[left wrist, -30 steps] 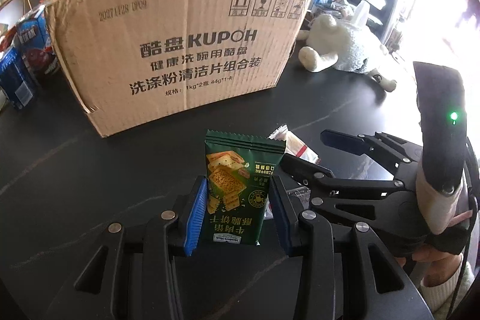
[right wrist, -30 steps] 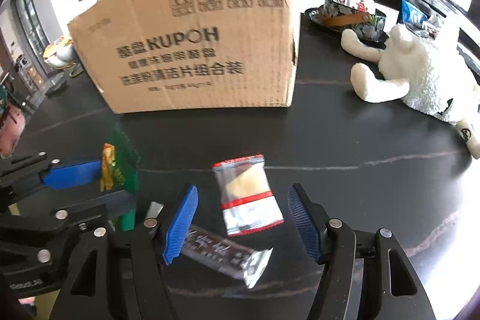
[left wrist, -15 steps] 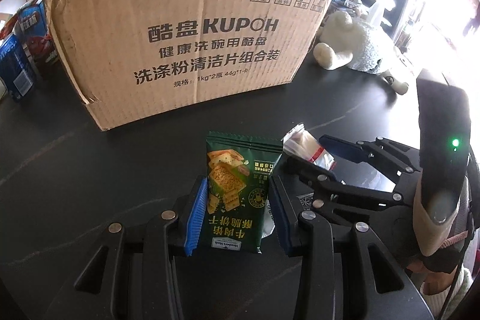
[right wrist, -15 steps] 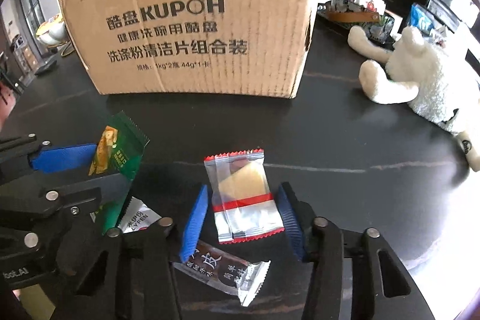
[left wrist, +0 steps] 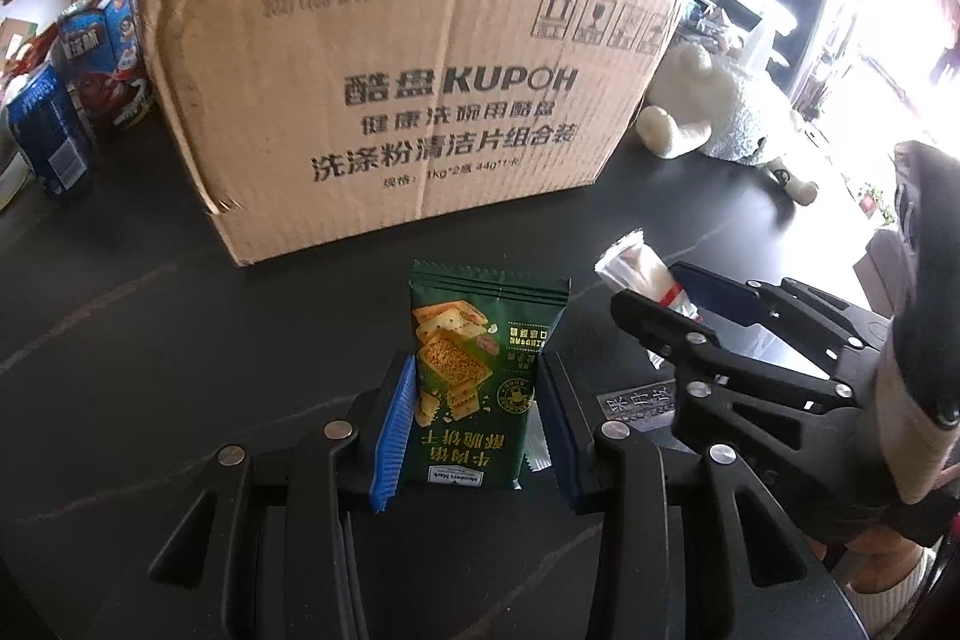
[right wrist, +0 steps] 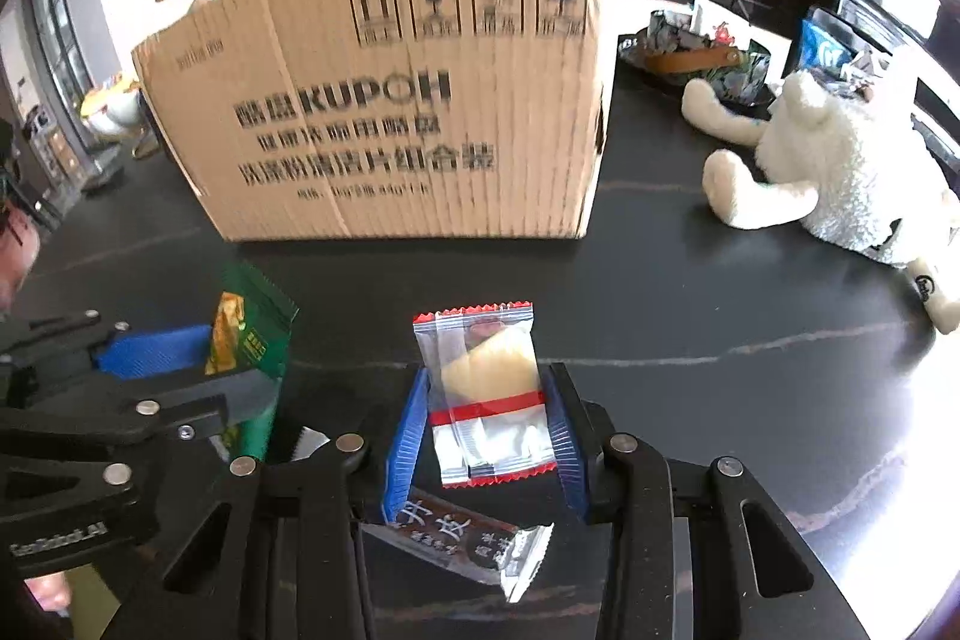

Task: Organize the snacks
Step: 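Carry both held packets over the cardboard box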

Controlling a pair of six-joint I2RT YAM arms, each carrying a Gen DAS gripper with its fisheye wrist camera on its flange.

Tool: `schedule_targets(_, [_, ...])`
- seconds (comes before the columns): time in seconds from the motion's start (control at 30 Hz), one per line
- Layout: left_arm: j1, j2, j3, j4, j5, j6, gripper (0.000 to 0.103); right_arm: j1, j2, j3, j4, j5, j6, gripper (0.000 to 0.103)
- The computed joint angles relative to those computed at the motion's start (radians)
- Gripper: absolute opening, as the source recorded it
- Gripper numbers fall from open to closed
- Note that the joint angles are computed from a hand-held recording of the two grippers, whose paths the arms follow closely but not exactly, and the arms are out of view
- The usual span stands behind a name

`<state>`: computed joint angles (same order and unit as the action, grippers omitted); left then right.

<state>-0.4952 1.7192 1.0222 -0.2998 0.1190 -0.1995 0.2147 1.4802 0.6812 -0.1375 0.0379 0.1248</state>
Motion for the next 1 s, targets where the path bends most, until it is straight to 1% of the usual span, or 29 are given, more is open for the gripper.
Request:
schedule_targets(0.2, [-0.001,-0.085,-0.018,-0.013,-0.005,0.009,0.039,0.035,-0.129,-0.013,-0.047,0.014,0.035,0.04])
schedule_targets(0.33, [0.01,-0.16,-0.037,-0.024,-0.004,0.021,0.039,0.066,-0.204,0.002,-0.085,0.035,0.057,0.04])
schedule_targets(0.5, [0.021,-0.233,-0.03,-0.053,-0.005,0.039,0.039,0.09,-0.26,0.044,-0.118,0.06,0.072,0.04])
schedule_targets(0.63, [0.045,-0.275,-0.006,-0.087,0.006,0.064,0.039,0.104,-0.283,0.085,-0.138,0.072,0.088,0.04])
schedule_targets(0.73, [0.054,-0.293,0.022,-0.105,-0.004,0.086,0.039,0.115,-0.283,0.118,-0.149,0.086,0.092,0.04])
schedule_targets(0.83, [0.077,-0.292,0.075,-0.141,0.017,0.106,0.039,0.125,-0.273,0.16,-0.163,0.097,0.095,0.04])
schedule_targets(1.0, [0.102,-0.257,0.178,-0.178,0.009,0.142,0.039,0.127,-0.228,0.248,-0.184,0.103,0.091,0.04])
